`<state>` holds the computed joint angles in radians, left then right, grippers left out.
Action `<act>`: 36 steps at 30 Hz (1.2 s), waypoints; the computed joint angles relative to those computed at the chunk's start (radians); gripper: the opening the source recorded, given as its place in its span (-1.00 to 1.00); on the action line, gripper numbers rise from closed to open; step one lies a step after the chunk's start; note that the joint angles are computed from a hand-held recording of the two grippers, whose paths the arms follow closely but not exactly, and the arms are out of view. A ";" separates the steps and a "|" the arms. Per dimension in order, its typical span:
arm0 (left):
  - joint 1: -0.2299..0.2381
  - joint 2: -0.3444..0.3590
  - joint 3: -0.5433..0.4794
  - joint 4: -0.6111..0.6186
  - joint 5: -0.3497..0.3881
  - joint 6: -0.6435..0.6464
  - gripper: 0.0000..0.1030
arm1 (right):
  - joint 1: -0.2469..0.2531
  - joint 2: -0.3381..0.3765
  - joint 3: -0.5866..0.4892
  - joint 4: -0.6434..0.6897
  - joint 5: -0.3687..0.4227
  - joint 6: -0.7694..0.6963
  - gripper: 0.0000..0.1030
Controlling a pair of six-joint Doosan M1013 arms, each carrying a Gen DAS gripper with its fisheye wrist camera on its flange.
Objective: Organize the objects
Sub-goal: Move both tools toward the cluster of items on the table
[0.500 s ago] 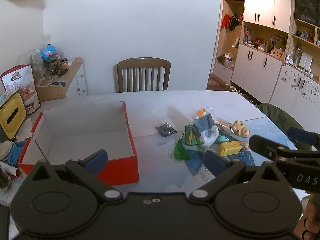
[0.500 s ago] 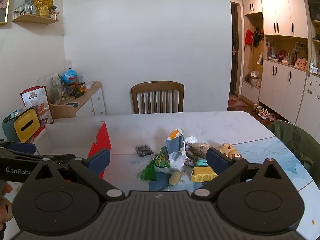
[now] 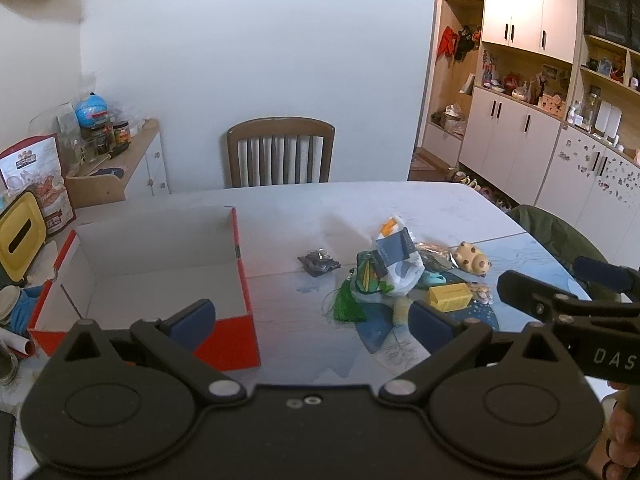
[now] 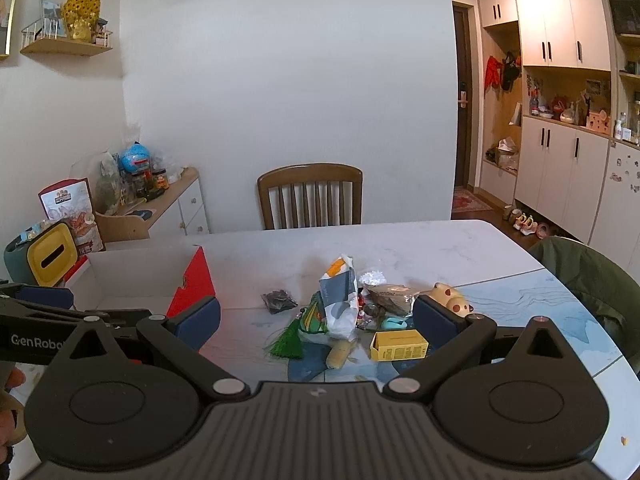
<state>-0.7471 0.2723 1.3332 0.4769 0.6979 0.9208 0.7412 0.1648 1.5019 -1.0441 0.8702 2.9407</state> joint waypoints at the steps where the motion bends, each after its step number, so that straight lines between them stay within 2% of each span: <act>1: -0.003 0.003 -0.005 0.002 0.004 -0.003 0.99 | -0.004 -0.004 0.004 0.002 -0.006 -0.002 1.00; 8: -0.024 0.042 -0.062 0.013 0.052 -0.023 0.99 | -0.034 -0.024 0.034 0.008 -0.052 -0.008 1.00; 13: -0.041 0.080 -0.117 0.036 0.099 -0.042 0.99 | -0.075 -0.039 0.055 0.029 -0.114 -0.040 1.00; 20: -0.050 0.143 -0.203 0.004 0.175 -0.026 0.99 | -0.143 -0.053 0.081 0.100 -0.224 -0.145 1.00; 26: -0.051 0.207 -0.279 -0.003 0.245 -0.029 0.99 | -0.213 -0.049 0.104 0.261 -0.305 -0.332 1.00; 29: -0.045 0.248 -0.329 -0.024 0.278 -0.014 0.99 | -0.248 -0.032 0.110 0.379 -0.339 -0.508 0.99; 36: -0.035 0.346 -0.459 -0.071 0.345 0.031 0.99 | -0.313 0.004 0.109 0.565 -0.371 -0.818 0.99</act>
<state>-0.7817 0.6178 0.8738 0.4061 1.0425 0.9517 0.4280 0.1690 1.6107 -0.4795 0.4987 2.1225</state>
